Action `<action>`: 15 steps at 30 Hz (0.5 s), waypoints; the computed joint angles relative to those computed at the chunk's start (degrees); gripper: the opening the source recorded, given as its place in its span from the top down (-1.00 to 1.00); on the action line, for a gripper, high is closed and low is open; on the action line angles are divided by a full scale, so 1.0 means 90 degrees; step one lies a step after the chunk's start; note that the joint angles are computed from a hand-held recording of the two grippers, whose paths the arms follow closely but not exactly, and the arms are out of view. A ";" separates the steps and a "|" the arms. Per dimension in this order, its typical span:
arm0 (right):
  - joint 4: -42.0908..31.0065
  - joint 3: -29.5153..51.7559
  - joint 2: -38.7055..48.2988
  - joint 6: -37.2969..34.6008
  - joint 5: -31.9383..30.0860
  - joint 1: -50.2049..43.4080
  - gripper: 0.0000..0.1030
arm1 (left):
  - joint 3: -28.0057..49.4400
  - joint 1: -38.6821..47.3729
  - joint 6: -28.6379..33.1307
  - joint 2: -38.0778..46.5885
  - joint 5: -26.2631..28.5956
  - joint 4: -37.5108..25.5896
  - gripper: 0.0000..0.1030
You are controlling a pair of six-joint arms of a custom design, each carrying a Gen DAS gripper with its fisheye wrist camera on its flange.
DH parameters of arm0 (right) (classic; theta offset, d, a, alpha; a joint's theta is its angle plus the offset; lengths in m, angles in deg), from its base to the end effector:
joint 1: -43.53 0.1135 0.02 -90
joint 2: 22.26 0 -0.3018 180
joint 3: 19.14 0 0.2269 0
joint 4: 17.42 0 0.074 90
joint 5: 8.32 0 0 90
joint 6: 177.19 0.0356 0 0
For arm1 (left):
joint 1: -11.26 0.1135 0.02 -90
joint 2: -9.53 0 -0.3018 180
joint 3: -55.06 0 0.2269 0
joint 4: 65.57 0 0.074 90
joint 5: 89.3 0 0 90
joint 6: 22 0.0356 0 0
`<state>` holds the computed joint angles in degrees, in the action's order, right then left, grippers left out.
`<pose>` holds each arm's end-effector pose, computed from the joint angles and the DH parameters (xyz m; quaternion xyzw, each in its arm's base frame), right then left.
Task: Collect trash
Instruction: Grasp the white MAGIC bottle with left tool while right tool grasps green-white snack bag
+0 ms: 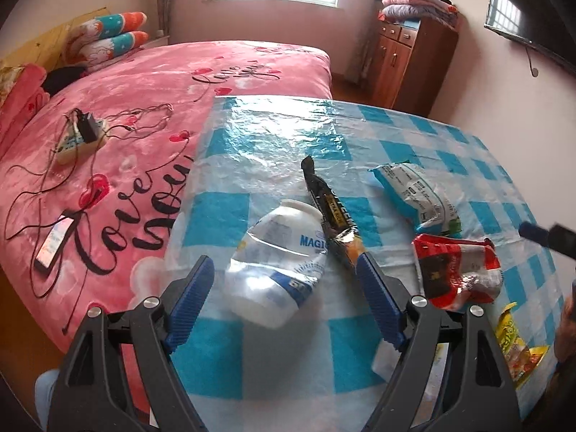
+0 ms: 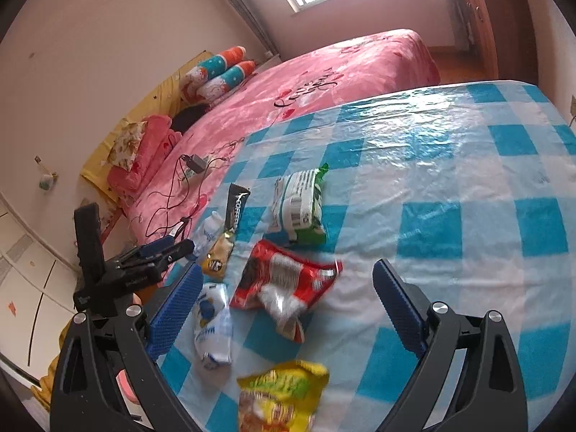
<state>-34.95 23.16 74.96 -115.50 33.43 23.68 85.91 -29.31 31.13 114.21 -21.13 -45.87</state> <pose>0.2139 -0.0490 0.1341 -0.1287 0.8949 0.3120 0.2919 0.1775 -0.1346 0.1008 -0.0281 0.9356 -0.0486 0.3486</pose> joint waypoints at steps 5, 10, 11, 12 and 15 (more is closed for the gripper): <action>0.0574 0.0304 0.0260 0.0646 0.0611 0.0891 -0.83 | 0.0059 0.0459 0.0495 0.0386 0.0402 0.0333 -0.59; 0.0971 0.0628 0.0611 0.1104 0.1225 0.1681 -0.83 | 0.0037 0.0852 0.0778 0.0689 0.0847 0.0811 -0.59; 0.1122 0.0653 0.0668 0.1188 0.1417 0.1851 -0.83 | 0.0038 0.0882 0.0810 0.0727 0.0892 0.0868 -0.59; 0.1248 0.0671 0.0727 0.1251 0.1548 0.1965 -0.83 | 0.0046 0.0902 0.0833 0.0765 0.0922 0.0907 -0.59; 0.1473 0.0841 0.1002 0.1397 0.1872 0.2285 -0.83 | 0.0025 0.0976 0.0877 0.0912 0.1069 0.1130 -0.58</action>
